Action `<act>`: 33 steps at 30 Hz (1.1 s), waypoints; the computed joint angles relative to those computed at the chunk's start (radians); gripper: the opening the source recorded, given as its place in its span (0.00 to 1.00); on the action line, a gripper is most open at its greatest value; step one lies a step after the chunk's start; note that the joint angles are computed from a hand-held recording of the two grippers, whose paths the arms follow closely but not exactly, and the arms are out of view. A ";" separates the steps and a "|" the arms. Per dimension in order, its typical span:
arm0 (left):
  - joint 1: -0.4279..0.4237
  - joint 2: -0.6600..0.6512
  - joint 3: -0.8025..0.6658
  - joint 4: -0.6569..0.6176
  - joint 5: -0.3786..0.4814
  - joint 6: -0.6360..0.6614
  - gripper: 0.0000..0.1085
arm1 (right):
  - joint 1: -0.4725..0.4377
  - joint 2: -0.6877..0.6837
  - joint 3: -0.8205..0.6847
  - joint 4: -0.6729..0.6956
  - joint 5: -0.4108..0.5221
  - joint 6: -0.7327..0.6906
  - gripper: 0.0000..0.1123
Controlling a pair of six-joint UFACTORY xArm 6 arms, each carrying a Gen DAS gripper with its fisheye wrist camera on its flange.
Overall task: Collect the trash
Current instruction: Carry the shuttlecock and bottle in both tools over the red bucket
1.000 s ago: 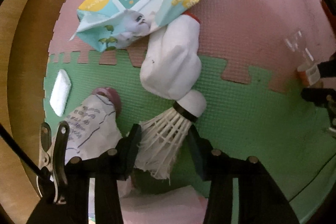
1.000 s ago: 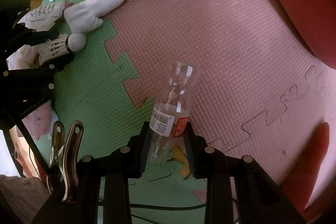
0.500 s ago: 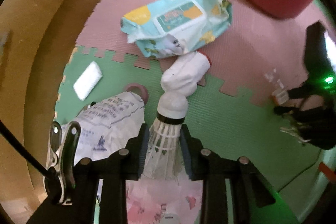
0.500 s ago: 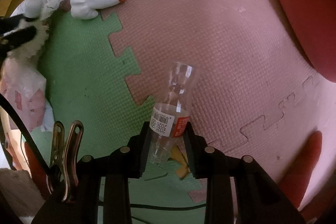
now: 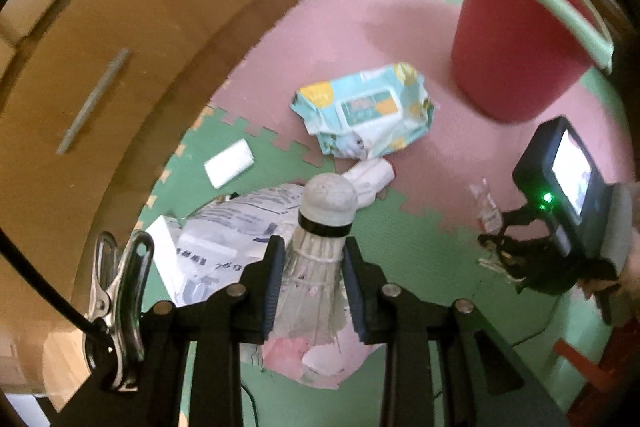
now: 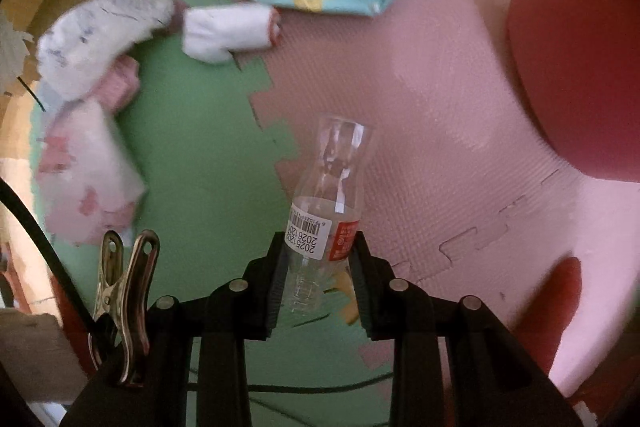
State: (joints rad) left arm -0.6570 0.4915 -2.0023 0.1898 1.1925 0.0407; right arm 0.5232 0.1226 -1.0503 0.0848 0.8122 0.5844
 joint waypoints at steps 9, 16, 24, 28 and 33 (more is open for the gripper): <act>0.004 -0.097 -0.024 -0.067 0.017 -0.109 0.28 | 0.013 -0.105 -0.073 -0.026 0.093 0.024 0.28; -0.032 -0.140 -0.083 -0.103 0.025 -0.190 0.28 | 0.001 -0.219 -0.132 -0.065 0.158 -0.006 0.28; -0.071 -0.187 -0.130 -0.068 0.063 -0.301 0.28 | 0.012 -0.343 -0.183 -0.154 0.282 -0.030 0.28; -0.096 -0.202 -0.165 0.027 0.086 -0.327 0.28 | 0.025 -0.403 -0.200 -0.184 0.308 -0.006 0.28; -0.112 -0.182 -0.268 0.082 0.141 -0.348 0.28 | 0.046 -0.443 -0.228 -0.228 0.320 0.033 0.28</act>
